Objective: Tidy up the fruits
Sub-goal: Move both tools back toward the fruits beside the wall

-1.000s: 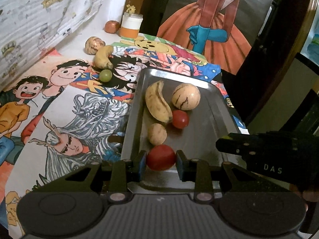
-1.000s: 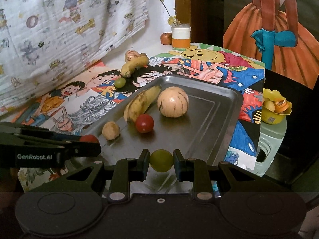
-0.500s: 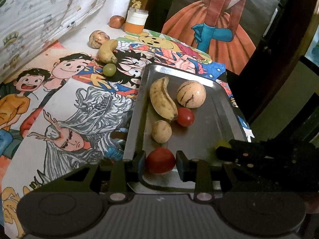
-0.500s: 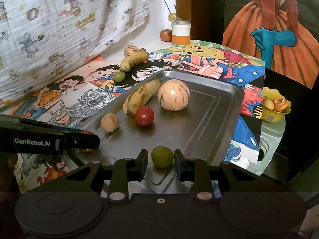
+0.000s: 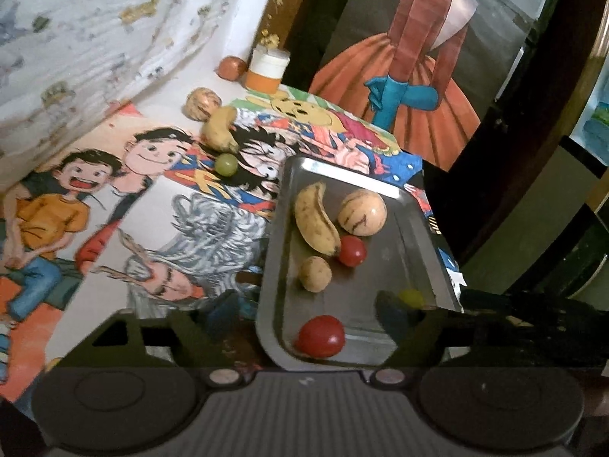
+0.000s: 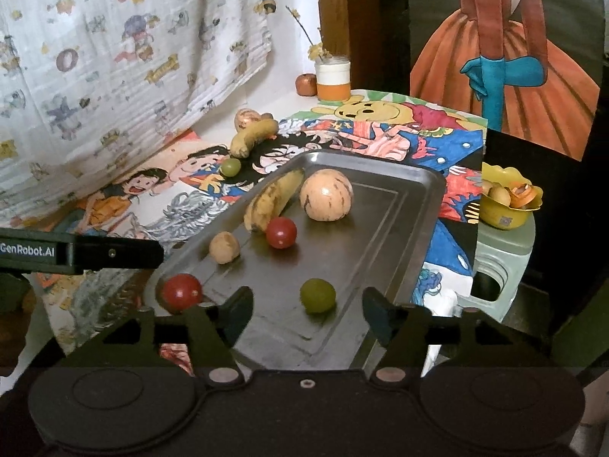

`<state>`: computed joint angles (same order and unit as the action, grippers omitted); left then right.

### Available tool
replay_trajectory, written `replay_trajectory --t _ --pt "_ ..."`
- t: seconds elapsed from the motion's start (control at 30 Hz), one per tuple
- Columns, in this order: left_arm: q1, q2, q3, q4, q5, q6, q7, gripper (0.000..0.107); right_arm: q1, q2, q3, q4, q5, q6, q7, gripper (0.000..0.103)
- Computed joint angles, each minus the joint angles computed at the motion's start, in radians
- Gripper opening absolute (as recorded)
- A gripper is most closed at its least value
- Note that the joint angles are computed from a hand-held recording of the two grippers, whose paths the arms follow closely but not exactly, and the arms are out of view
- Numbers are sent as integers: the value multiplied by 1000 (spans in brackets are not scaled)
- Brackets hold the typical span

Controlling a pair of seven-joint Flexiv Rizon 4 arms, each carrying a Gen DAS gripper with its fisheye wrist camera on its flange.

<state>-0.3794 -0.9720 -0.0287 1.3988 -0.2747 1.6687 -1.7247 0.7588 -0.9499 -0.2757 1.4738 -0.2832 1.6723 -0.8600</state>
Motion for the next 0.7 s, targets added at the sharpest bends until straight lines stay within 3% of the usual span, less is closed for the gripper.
replay_trajectory --t 0.1,0.23,0.47,0.57,0.7 --pt "2 26 8 37 15 5 11 99 25 29 -14 38 14 -1 14 86" --pt "13 57 2 89 40 18 41 103 24 68 14 77 13 -23 25 101" --pt "27 94 3 147 56 -42 84 103 -26 126 121 95 -40 -174 56 102" --pt "26 105 16 166 64 -45 92 103 -82 130 219 62 -53 -275 68 102" --pt "35 119 20 188 65 -46 94 103 -133 120 304 24 -57 -321 67 102"
